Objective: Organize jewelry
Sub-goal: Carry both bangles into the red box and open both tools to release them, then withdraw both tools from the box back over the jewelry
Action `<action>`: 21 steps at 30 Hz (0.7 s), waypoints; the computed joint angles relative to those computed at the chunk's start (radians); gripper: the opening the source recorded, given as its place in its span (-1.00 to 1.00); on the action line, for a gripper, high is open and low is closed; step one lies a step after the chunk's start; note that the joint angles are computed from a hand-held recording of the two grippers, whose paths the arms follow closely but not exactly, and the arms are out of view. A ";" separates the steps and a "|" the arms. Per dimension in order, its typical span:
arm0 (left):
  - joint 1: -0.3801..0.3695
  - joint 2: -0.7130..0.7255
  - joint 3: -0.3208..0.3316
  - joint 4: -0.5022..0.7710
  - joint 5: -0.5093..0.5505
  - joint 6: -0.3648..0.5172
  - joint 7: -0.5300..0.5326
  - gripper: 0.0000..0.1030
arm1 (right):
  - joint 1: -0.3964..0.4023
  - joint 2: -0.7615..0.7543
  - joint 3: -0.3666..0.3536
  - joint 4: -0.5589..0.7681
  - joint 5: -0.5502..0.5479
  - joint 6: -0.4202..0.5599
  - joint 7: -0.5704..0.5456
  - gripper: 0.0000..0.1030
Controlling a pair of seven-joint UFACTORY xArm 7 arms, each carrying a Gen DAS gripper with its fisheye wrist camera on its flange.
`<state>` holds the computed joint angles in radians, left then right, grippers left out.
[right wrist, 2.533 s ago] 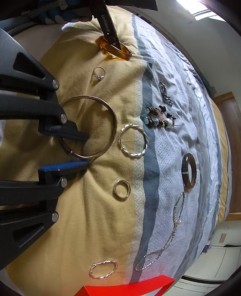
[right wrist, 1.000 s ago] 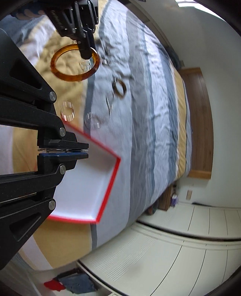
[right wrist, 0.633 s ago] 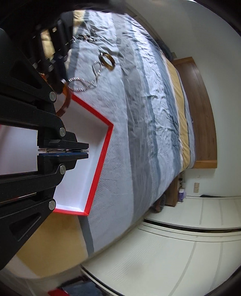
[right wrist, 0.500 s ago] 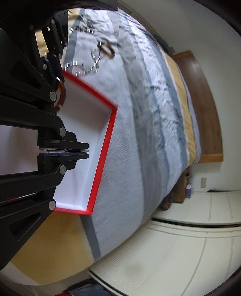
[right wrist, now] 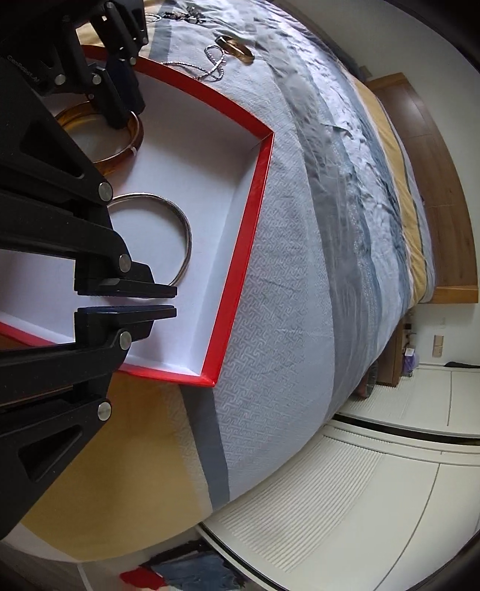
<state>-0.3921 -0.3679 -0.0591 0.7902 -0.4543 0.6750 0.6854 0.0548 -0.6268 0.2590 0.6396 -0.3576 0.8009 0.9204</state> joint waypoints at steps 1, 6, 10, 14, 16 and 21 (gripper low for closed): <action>-0.003 -0.006 0.006 0.000 -0.011 0.001 0.005 -0.48 | 0.000 -0.014 0.005 -0.002 -0.004 0.005 0.004 -0.64; -0.006 -0.067 0.029 0.003 -0.046 0.007 0.018 -0.41 | 0.009 -0.093 0.057 0.031 -0.017 0.084 0.035 -0.27; 0.008 -0.162 0.063 -0.002 -0.058 0.063 0.005 -0.40 | 0.035 -0.155 0.113 0.109 -0.004 0.197 0.063 -0.25; 0.050 -0.283 0.112 0.002 -0.020 0.149 0.001 -0.40 | 0.056 -0.173 0.191 0.214 0.017 0.293 0.111 -0.21; 0.076 -0.329 0.137 0.021 0.015 0.215 0.007 -0.40 | 0.063 -0.167 0.233 0.270 0.026 0.332 0.142 -0.15; 0.152 -0.442 0.238 0.082 0.077 0.342 0.065 -0.40 | 0.060 -0.123 0.375 0.457 0.034 0.441 0.239 -0.12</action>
<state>-0.2402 -0.8101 0.1789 0.8725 -0.3776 1.0168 0.7505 0.1146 -0.7495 0.6341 1.0965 -0.3232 1.2422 1.1589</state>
